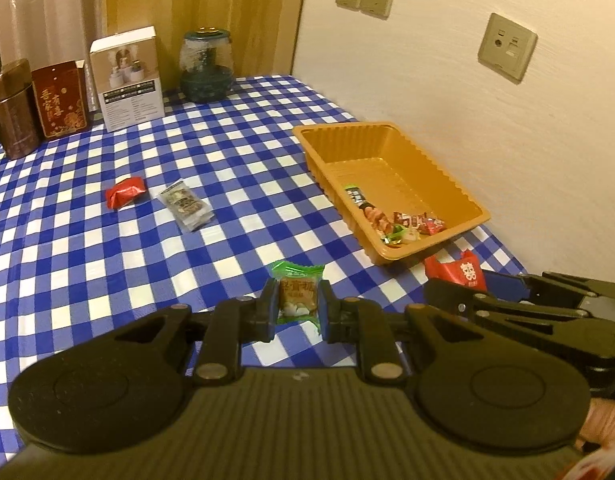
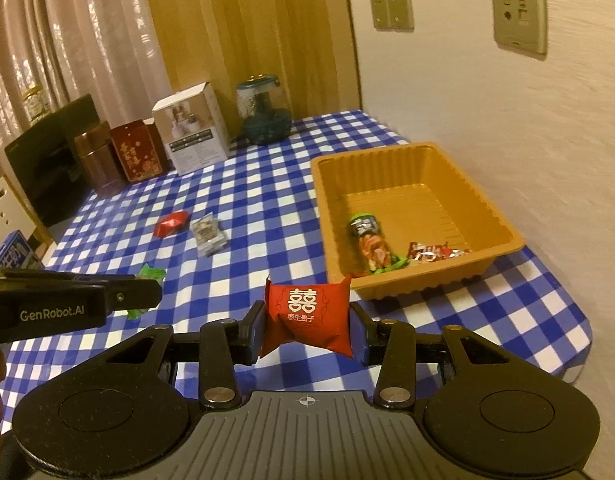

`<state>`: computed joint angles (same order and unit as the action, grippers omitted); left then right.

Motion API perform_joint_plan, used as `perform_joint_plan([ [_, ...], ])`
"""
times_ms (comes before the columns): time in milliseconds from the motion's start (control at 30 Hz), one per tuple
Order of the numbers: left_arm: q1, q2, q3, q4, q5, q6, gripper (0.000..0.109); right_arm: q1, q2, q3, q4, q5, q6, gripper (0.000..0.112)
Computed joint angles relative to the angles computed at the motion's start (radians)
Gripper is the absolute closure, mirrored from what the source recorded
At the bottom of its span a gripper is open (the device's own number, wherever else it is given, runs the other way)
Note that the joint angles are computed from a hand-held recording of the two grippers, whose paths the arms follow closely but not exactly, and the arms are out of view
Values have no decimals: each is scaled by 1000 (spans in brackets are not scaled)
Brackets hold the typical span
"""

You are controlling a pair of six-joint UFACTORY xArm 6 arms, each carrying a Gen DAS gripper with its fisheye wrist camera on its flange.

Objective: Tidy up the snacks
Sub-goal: 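Carry the red packet and green candy over the orange tray with both tools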

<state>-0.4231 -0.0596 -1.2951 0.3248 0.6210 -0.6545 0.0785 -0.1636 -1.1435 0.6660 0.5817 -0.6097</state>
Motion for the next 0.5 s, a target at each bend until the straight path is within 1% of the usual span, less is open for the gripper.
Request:
perform_joint_plan([
  [500,-38,90,-106,-36,7,49,91,-66,19,-29,17,13,2,69],
])
